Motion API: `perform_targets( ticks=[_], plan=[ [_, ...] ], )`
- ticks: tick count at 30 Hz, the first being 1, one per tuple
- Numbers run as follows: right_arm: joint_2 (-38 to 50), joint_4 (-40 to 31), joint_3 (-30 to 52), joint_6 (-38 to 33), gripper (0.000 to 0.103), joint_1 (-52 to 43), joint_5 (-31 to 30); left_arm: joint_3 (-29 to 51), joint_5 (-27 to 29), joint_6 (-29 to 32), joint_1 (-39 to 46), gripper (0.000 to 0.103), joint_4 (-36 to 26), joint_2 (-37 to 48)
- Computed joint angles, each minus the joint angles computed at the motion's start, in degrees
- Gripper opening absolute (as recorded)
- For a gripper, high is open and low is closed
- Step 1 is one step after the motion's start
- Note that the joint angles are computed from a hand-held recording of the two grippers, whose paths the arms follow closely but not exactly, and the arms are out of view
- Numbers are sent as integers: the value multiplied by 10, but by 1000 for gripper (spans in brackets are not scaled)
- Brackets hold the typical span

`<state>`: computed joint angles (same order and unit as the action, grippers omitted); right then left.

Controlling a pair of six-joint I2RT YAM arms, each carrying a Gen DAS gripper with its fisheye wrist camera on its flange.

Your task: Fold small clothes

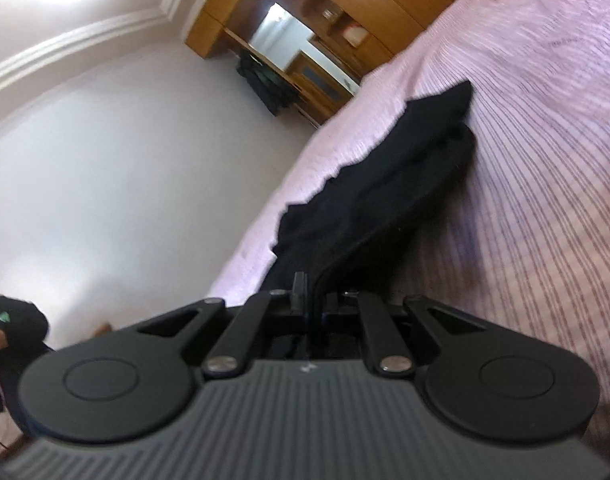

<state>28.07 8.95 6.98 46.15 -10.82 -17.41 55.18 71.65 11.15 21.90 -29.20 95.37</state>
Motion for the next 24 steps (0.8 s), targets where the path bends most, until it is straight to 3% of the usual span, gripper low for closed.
perform_targets(
  ticks=[1, 2, 3, 4, 5, 6, 9, 13, 17, 21, 23, 24],
  plan=[
    [-7, -11, -3, -2, 8, 4, 4, -4, -33, -10, 3, 14, -4, 7],
    [-8, -16, -6, -2, 9, 7, 6, 0, -54, -17, 5, 40, -17, 20],
    [-10, -22, -8, -4, 9, 9, 8, 4, -48, -5, 9, 63, -28, 37],
    [-20, -32, -10, -4, 9, 15, 14, 7, -18, 36, 13, 74, -47, 45],
    [-19, -32, -12, -5, 9, 14, 14, 7, -4, 51, 12, 94, -61, 39],
    [-15, -26, -14, -3, 9, 13, 11, 5, 1, 52, 6, 102, -63, 32],
    [-26, -33, -18, -4, 9, 24, 19, -26, -49, 6, -19, 103, -3, -5],
    [-27, -30, -19, -2, 9, 26, 17, -31, -84, -17, -35, 103, 12, 13],
    [-38, -11, -38, 15, 9, 17, 5, -28, -37, -95, -38, 103, 89, 66],
    [-29, 2, -42, 16, 9, 17, 2, -7, 30, -120, -37, 101, 120, 101],
    [-32, -1, -42, 17, 9, 23, 7, -20, 47, -163, -44, 95, 188, 106],
    [-33, -1, -43, 18, 9, 23, 7, -14, 48, -158, -47, 89, 180, 112]
  ],
)
